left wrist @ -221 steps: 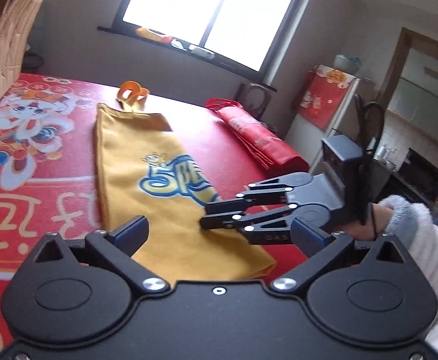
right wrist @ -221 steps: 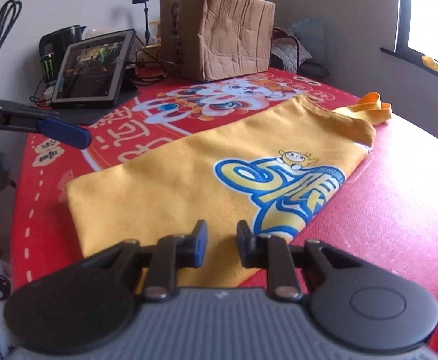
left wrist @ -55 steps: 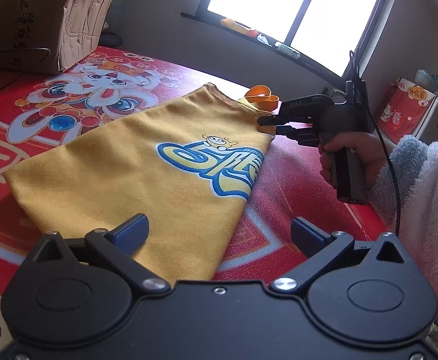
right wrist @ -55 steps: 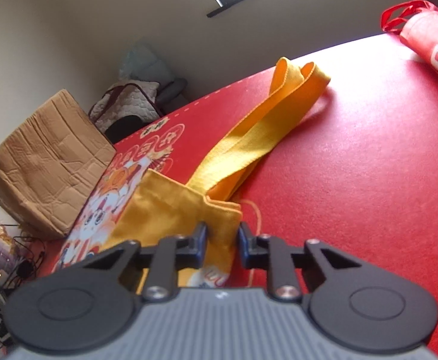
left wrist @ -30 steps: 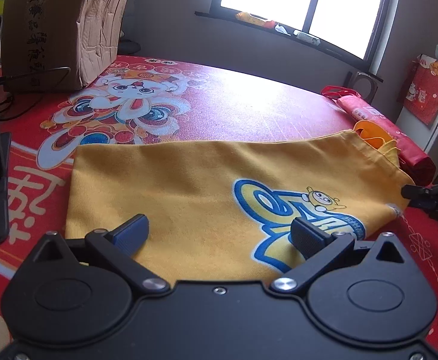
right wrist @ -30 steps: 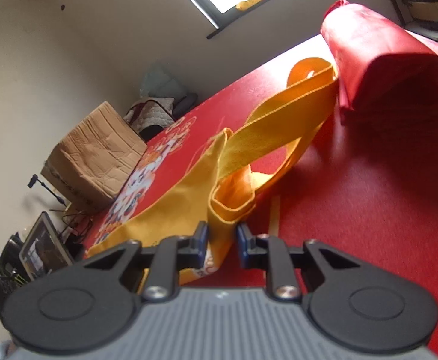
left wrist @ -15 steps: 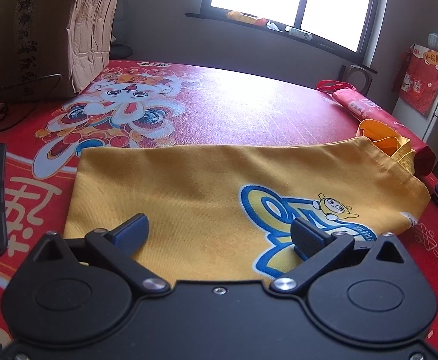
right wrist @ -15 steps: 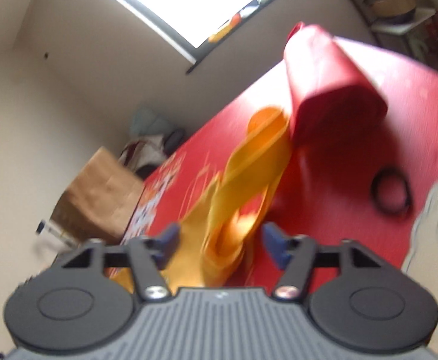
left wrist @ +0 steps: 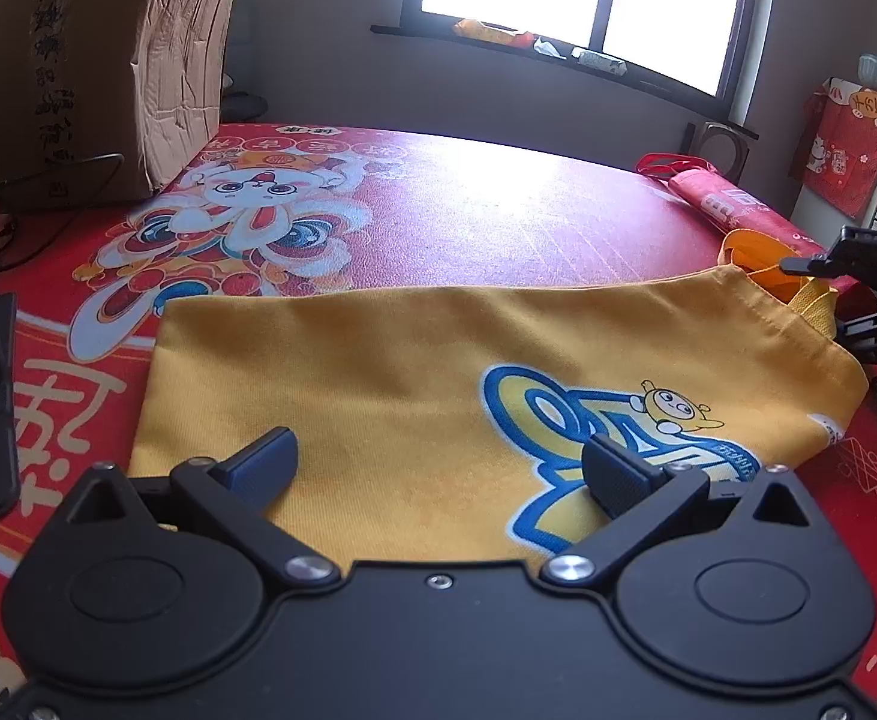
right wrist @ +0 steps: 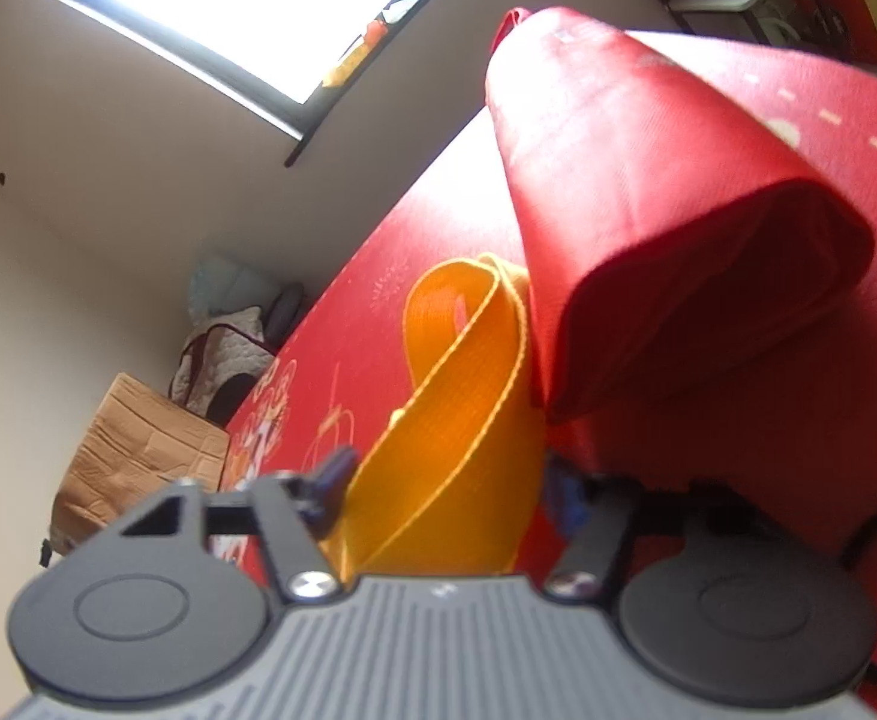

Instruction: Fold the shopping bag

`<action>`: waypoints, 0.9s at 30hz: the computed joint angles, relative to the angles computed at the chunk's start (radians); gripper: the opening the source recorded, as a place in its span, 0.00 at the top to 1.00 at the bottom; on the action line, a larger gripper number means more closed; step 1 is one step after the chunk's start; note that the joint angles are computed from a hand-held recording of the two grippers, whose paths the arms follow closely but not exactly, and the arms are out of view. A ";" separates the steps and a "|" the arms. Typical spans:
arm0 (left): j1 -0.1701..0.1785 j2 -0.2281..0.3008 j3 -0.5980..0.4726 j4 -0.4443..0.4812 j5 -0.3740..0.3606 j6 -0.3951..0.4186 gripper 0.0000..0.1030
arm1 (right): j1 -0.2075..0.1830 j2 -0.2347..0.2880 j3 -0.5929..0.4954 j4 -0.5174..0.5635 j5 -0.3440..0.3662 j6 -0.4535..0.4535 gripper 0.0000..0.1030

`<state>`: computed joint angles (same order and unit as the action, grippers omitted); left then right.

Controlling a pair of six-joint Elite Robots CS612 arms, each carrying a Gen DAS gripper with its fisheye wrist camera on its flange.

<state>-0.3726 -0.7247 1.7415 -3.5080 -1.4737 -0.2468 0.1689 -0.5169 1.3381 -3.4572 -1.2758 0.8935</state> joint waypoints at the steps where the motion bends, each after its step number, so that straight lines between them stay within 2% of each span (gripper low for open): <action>1: 0.001 0.000 0.000 -0.001 -0.002 0.000 0.01 | 0.005 0.002 0.001 -0.023 -0.012 -0.016 0.85; 3: 0.001 0.000 0.001 -0.003 -0.002 -0.001 0.01 | 0.012 -0.002 0.015 -0.077 -0.028 -0.063 0.88; 4: 0.000 0.000 0.001 -0.003 -0.002 0.000 0.01 | 0.024 -0.009 0.030 -0.125 -0.066 -0.119 0.88; 8: 0.001 0.001 0.000 -0.003 -0.005 0.002 0.01 | 0.087 -0.031 0.085 -0.354 -0.260 -0.403 0.89; 11: 0.005 0.002 0.001 -0.011 -0.014 -0.005 0.01 | 0.134 -0.031 0.103 -0.461 -0.427 -0.516 0.89; 12: 0.005 0.002 0.000 -0.011 -0.015 -0.005 0.01 | 0.147 -0.031 0.113 -0.478 -0.480 -0.510 0.89; 15: 0.004 0.002 0.000 -0.008 -0.018 0.003 0.01 | 0.142 -0.046 0.146 -0.417 -0.505 -0.373 0.88; 16: 0.004 0.002 0.000 -0.008 -0.019 0.005 0.01 | 0.137 -0.051 0.154 -0.388 -0.505 -0.325 0.84; 18: 0.005 0.002 -0.001 -0.008 -0.022 0.007 0.01 | 0.134 -0.073 0.172 -0.287 -0.555 -0.244 0.72; 19: 0.006 0.003 -0.001 -0.010 -0.025 0.005 0.01 | 0.132 -0.087 0.191 -0.258 -0.579 -0.210 0.63; 20: 0.007 0.003 -0.001 -0.014 -0.030 0.001 0.01 | 0.131 -0.093 0.201 -0.254 -0.599 -0.188 0.62; 23: 0.010 0.005 0.000 -0.023 -0.039 -0.009 0.01 | 0.142 -0.096 0.216 -0.318 -0.712 -0.176 0.58; 25: 0.010 0.005 0.000 -0.024 -0.039 -0.010 0.01 | 0.163 -0.087 0.207 -0.408 -0.861 -0.213 0.58; 26: 0.010 0.005 0.000 -0.024 -0.039 -0.011 0.01 | 0.169 -0.082 0.203 -0.461 -0.903 -0.239 0.58; 27: 0.010 0.005 0.000 -0.025 -0.039 -0.011 0.01 | 0.169 -0.080 0.203 -0.498 -0.912 -0.258 0.58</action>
